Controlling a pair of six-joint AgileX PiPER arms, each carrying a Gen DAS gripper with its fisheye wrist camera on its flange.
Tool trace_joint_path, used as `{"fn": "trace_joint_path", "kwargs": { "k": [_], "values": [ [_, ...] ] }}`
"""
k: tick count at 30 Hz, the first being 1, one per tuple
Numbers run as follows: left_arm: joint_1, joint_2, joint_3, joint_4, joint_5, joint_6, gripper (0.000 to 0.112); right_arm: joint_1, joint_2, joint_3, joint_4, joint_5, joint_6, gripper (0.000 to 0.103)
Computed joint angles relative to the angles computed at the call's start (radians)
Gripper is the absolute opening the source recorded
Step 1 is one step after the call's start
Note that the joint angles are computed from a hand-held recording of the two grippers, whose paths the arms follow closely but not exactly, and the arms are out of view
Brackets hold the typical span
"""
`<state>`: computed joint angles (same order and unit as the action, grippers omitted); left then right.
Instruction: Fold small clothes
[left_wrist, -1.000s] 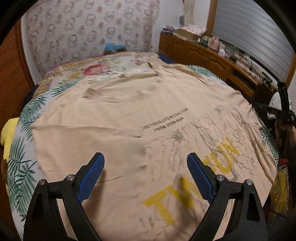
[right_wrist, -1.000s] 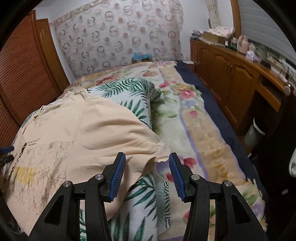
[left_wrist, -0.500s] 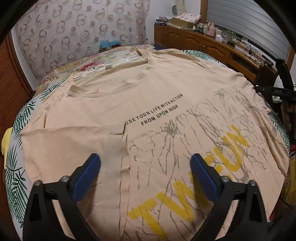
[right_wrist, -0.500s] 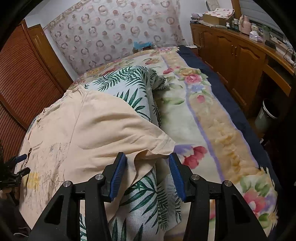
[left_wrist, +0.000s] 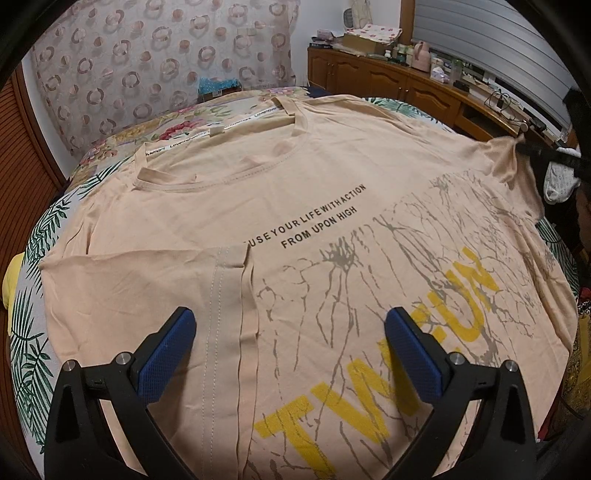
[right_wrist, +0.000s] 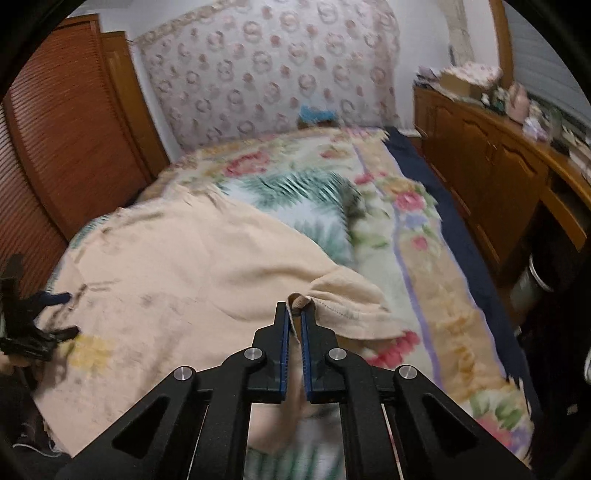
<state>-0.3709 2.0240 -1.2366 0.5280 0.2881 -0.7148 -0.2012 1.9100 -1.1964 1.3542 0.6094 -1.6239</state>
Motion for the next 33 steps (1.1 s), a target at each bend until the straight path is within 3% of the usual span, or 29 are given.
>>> {"fn": "trace_joint_path", "kwargs": {
  "k": [5,9,11,15,19,24,29,33],
  "values": [
    [0.001,0.003,-0.008,0.013,0.003,-0.018,0.103,0.097,-0.088,0.036,0.003,0.037,-0.019,0.006],
    [0.003,-0.042,0.056,0.175,-0.055,-0.211,0.103,0.182,-0.103,0.028,-0.017,0.109,-0.002,0.007],
    [-0.001,-0.067,0.087,0.294,-0.075,-0.347,0.103,0.213,-0.114,0.045,-0.004,0.091,-0.027,0.014],
    [-0.009,-0.113,0.138,0.418,-0.105,-0.476,0.103,0.192,-0.127,0.097,0.052,0.064,-0.107,0.038],
    [-0.013,-0.162,0.179,0.425,-0.141,-0.492,0.103,0.132,-0.121,0.136,0.054,0.023,-0.114,0.039],
    [-0.024,-0.197,0.218,0.673,-0.173,-0.781,0.103,0.093,-0.097,0.166,0.017,-0.035,-0.102,0.038],
    [-0.045,-0.197,0.218,0.767,-0.153,-0.872,0.103,0.150,-0.082,0.151,-0.035,-0.083,-0.055,0.038],
    [-0.046,-0.202,0.230,0.839,-0.166,-0.950,0.103,0.232,-0.018,0.042,-0.177,-0.080,0.096,0.038]
  ]
}}
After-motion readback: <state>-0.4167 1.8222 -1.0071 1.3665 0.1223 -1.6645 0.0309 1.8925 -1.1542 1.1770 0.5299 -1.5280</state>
